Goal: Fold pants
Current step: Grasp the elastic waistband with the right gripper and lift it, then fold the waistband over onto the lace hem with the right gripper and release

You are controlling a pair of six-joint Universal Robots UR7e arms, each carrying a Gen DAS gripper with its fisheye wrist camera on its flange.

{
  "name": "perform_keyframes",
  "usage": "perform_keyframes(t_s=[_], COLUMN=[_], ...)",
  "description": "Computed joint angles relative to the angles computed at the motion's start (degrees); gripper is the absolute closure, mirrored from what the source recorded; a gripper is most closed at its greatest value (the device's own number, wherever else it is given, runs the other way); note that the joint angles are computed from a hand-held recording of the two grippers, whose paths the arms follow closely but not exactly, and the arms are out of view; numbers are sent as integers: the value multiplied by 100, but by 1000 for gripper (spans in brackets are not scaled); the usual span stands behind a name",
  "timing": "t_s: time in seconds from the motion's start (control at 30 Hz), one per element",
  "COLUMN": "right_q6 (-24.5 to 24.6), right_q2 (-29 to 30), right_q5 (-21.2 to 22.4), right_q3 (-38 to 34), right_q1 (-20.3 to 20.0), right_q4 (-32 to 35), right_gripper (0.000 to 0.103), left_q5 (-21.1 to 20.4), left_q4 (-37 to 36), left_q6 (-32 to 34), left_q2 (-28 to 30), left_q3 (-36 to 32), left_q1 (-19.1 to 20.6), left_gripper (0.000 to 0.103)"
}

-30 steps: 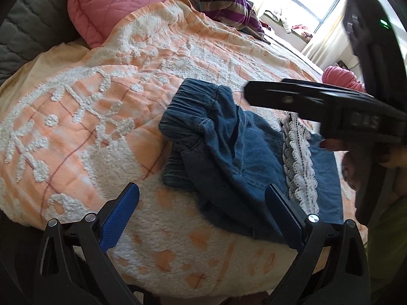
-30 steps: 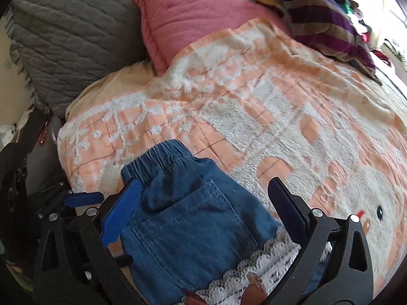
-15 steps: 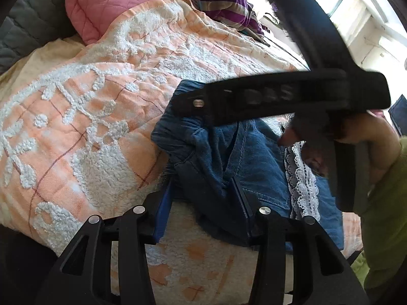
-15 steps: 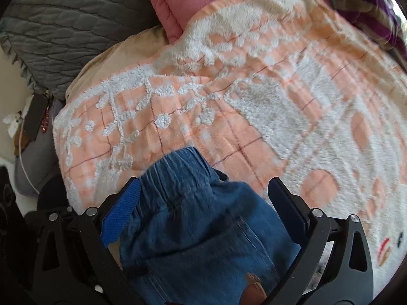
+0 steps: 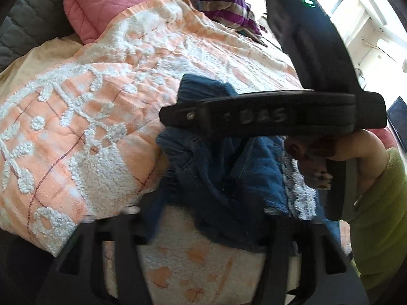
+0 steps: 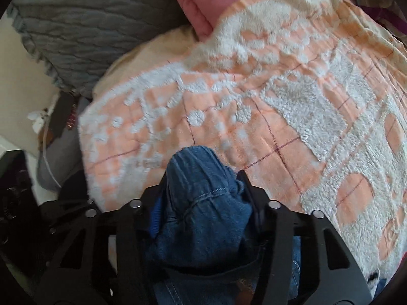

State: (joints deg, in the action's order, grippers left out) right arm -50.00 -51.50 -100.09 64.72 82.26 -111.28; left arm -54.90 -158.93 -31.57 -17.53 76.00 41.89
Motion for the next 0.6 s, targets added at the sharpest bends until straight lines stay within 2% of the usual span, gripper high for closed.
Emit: perform_keyframes(t_s=[0.2, 0.23, 0.27, 0.43, 0.5, 0.53, 0.6], right_q6=[-52, -81, -103, -241, -324, -350, -427], right_q2=[-444, -497, -558, -911, -1060, -1107, -1240], right_q5=[728, 822, 904, 1252, 1398, 1442, 1542], right_q3=[63, 63, 60, 147, 217, 216, 279], right_q1=[-147, -178, -198, -373, -451, -483, -560], right_q4=[176, 207, 221, 256, 232, 253, 247], right_gripper=[67, 68, 68, 71, 71, 71, 73], left_q5=[-94, -113, -138, -378, -655, -776, -1027], left_q4=[-121, -127, -161, -183, -162, -167, -117], left_q6=[24, 7, 7, 30, 55, 52, 9], left_q2=[-109, -121, -127, -25, 86, 113, 207], left_q3=[100, 104, 115, -59, -249, -291, -457], left_q1=[-114, -129, -141, -178, -149, -145, -140], left_gripper=[29, 18, 15, 14, 18, 32, 46])
